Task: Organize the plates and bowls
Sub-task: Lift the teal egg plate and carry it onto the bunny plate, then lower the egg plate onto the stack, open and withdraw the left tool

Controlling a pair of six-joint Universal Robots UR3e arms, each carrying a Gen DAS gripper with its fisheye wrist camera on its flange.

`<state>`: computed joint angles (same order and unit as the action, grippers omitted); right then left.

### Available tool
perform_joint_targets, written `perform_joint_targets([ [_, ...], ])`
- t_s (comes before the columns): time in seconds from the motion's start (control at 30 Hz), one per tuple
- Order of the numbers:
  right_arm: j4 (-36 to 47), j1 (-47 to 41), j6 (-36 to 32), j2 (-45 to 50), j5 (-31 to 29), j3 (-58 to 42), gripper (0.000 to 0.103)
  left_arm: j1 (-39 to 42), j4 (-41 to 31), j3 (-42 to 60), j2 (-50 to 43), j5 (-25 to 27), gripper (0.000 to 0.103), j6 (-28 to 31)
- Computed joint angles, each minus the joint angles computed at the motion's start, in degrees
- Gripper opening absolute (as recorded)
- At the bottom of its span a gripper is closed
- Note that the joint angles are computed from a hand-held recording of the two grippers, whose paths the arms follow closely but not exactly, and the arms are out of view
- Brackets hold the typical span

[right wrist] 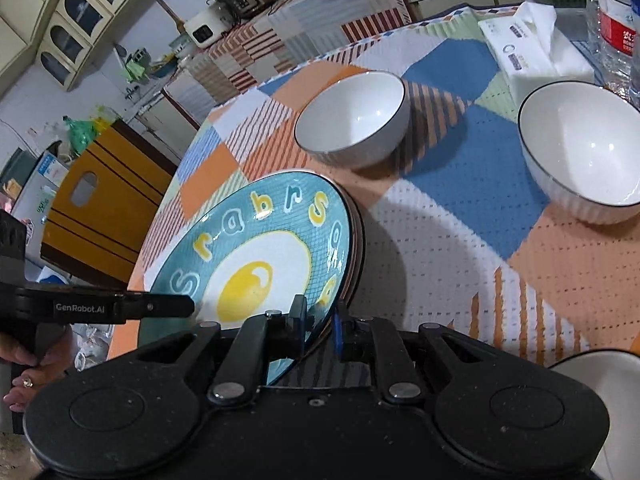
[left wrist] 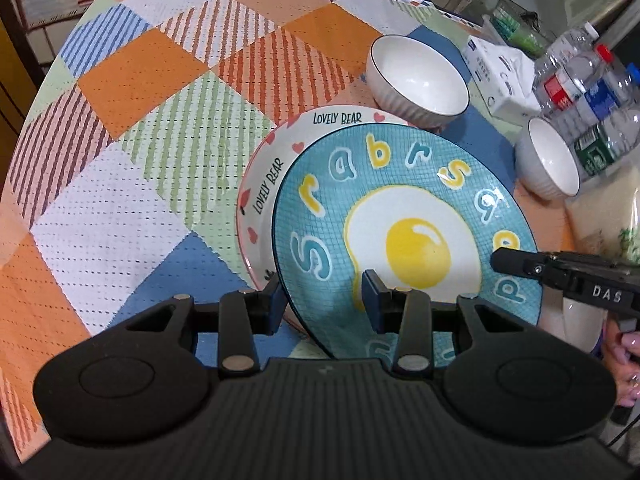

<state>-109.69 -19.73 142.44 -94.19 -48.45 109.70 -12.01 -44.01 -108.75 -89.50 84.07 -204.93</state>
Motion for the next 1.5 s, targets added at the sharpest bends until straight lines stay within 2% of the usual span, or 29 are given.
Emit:
perform_joint_targets([
  [0.07, 0.3, 0.6, 0.4, -0.1, -0.7, -0.2, 0.018, 0.8, 4.7, -4.7, 2.1, 0.1, 0.038, 0.1],
  [0.3, -4.1, 4.2, 4.8, 0.0, -2.1, 0.9, 0.019, 1.1, 6.3, -8.2, 3.0, 1.5, 0.038, 1.0],
  [0.43, -7.2, 6.7, 6.1, -0.5, -5.4, 1.1, 0.019, 1.5, 8.8, -10.2, 2.8, 0.5, 0.038, 1.0],
  [0.53, -8.0, 7.6, 5.6, -1.2, -7.1, 1.1, 0.021, 1.9, 9.9, -10.6, 2.4, -0.6, 0.038, 0.5],
  [0.63, -10.3, 8.8, 5.8, -1.9, -9.5, 1.7, 0.024, 0.9, 9.8, -9.9, 1.8, 0.5, 0.038, 0.2],
  [0.7, -12.5, 10.7, 6.1, -2.5, -11.9, 2.1, 0.028, 0.8, 9.8, -9.9, 1.7, 0.6, 0.038, -0.1],
  [1.0, -22.1, 22.2, 12.8, 1.3, -26.5, -0.4, 0.041, -0.2, -0.5, -0.5, -2.6, 2.7, 0.038, -4.5],
  [1.23, -31.3, 28.3, 15.5, 5.8, -35.1, -0.2, 0.043, -2.3, -6.4, 5.7, -6.1, 5.5, 0.038, -6.5],
  [1.37, -35.8, 29.1, 14.8, 6.4, -36.4, 1.5, 0.043, -3.4, -6.9, 6.1, -6.1, 6.4, 0.038, -7.6],
  [1.5, -37.7, 26.8, 14.6, 4.2, -33.5, 4.5, 0.041, -5.8, -9.5, 7.6, -5.1, 7.7, 0.038, -8.9],
])
